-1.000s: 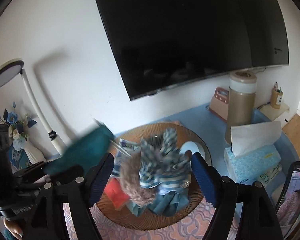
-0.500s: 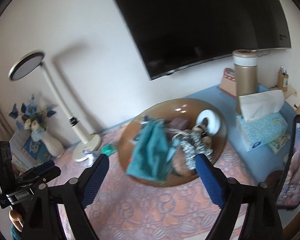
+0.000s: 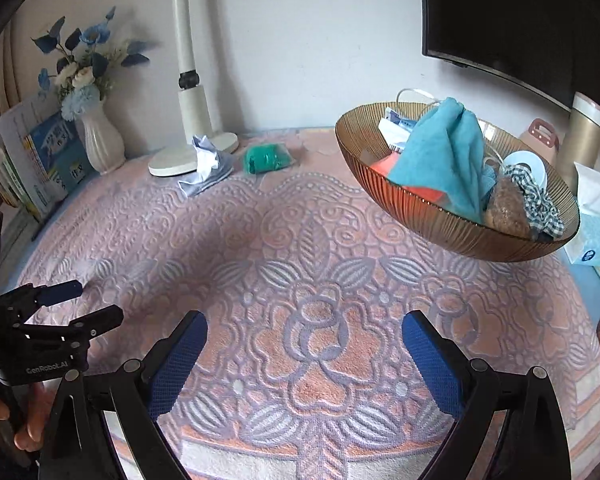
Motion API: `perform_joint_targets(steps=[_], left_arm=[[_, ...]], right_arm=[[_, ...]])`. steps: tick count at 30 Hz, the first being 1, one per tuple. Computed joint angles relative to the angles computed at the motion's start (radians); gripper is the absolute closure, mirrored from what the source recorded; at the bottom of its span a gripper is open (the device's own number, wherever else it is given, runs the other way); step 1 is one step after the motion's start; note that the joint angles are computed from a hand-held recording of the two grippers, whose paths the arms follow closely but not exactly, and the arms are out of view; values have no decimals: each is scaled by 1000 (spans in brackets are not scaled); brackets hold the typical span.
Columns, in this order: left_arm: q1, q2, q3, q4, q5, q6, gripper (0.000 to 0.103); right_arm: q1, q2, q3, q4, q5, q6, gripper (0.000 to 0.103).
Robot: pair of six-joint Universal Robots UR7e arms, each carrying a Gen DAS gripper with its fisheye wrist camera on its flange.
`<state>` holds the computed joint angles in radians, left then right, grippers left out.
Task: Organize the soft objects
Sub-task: 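Move both open grippers back toward the green packet and white tissue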
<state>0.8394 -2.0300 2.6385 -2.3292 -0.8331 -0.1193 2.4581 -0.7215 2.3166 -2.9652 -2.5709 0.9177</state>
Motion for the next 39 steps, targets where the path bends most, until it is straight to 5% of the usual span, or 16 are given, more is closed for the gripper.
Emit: perform_joint_targets(steps=[6, 9, 16, 39], left_arm=[[-34, -25, 26, 16, 24, -5, 17], [-56, -26, 34, 41, 43, -22, 11], [-11, 18, 11, 10, 28, -24, 2], [-13, 21, 11, 13, 29, -25, 1]], right_arm=[[-72, -28, 65, -20, 45, 130, 5], [-87, -30, 73, -34, 63, 123, 0], [-81, -19, -27, 284, 45, 191, 0], [-85, -26, -10, 251, 50, 178, 0]])
